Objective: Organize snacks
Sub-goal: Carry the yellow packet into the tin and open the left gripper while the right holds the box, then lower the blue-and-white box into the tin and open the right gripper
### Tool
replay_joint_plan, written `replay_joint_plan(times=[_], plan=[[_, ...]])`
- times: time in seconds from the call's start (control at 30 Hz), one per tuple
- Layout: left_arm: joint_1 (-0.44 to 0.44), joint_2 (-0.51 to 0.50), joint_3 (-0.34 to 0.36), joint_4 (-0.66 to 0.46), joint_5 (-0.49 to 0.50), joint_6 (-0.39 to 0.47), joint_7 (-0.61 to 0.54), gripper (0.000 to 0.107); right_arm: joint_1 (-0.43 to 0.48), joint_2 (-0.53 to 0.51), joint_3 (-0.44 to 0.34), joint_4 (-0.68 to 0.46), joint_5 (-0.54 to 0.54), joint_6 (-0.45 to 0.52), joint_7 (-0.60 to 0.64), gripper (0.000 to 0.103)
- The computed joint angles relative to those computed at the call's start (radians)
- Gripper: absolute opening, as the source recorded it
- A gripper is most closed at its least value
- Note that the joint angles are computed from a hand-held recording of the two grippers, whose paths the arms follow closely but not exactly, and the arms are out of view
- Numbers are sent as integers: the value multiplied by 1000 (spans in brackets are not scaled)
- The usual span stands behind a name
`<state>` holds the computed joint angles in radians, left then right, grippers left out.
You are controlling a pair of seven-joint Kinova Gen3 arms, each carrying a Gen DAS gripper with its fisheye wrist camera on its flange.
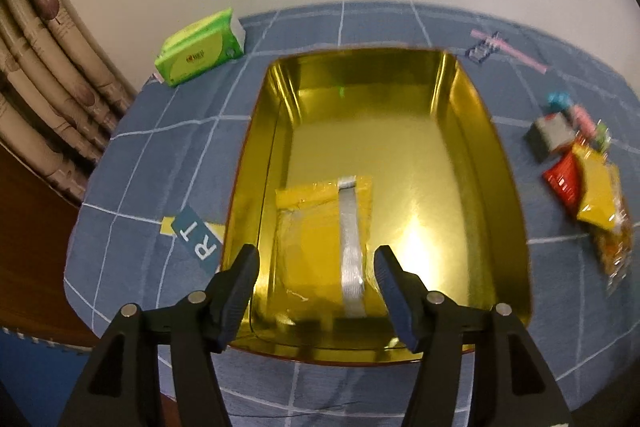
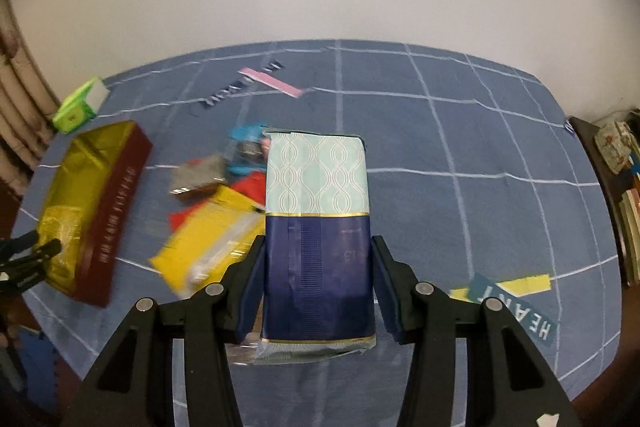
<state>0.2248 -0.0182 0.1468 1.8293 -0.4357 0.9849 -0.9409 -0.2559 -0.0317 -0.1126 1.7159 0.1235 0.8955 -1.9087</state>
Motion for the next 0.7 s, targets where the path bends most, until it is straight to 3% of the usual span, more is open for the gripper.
replay_joint_plan(times=[0.13,0.37,0.7], plan=[[-14,-60,6,22,-22,-37,46,61,-43,9,-36,-38,1,11,-32,46],[-60,-101,35,52,-114,34,183,61,-150,64,-87,-109,-3,1,-99,46],[-113,-201,51,134,-117,78,203,61,-327,199,-97,-204,58,5,-226,46]])
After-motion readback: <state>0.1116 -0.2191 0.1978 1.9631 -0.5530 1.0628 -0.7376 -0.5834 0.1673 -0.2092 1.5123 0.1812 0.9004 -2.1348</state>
